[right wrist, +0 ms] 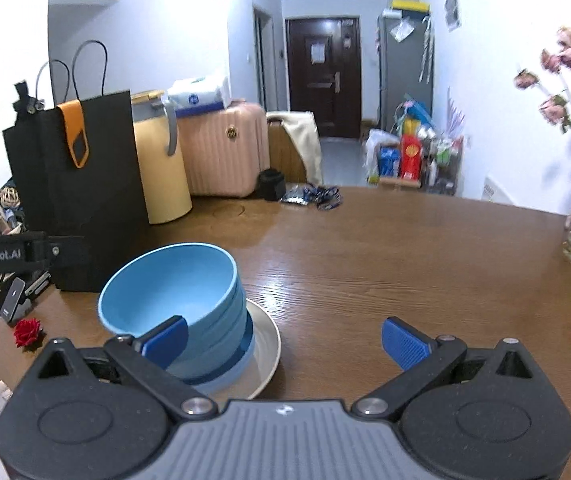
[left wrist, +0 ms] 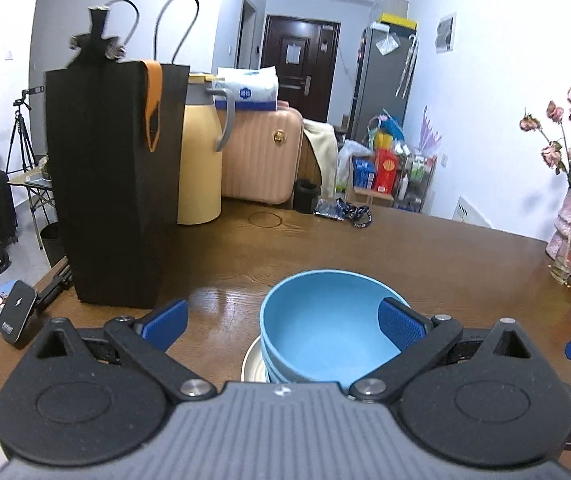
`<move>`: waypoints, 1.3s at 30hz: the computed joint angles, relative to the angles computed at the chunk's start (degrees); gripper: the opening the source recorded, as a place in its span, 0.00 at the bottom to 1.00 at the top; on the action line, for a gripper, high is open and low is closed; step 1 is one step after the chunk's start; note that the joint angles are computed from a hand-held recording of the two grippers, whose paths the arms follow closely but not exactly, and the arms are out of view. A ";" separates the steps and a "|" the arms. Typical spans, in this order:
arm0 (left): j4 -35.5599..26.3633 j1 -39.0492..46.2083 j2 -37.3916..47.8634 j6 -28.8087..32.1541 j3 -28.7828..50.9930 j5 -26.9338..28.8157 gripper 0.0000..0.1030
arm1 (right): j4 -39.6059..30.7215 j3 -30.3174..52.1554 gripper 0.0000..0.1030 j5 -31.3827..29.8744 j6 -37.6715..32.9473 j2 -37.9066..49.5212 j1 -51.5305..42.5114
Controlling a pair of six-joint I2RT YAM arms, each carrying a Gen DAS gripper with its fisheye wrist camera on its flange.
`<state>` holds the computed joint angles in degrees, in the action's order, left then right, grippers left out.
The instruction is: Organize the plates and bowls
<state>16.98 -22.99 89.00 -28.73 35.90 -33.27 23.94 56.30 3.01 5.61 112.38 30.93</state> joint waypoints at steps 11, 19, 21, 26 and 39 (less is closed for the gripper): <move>-6.46 -12.33 -13.49 -4.45 -9.61 -8.11 1.00 | 13.21 -26.17 1.00 8.55 3.61 -17.64 3.57; -12.93 -23.16 -17.73 -9.18 -13.25 -14.85 1.00 | 16.83 -37.13 1.00 13.95 6.03 -24.72 6.15; -15.31 -25.54 -18.35 -11.04 -13.51 -15.80 1.00 | 16.26 -38.72 1.00 15.00 6.70 -26.43 6.79; -18.86 -29.42 -18.74 -13.66 -13.52 -16.56 1.00 | 14.07 -41.41 1.00 17.21 8.50 -30.31 8.47; -21.80 -33.53 -18.94 -16.81 -13.51 -17.34 1.00 | 10.09 -44.09 1.00 21.15 11.28 -35.05 11.97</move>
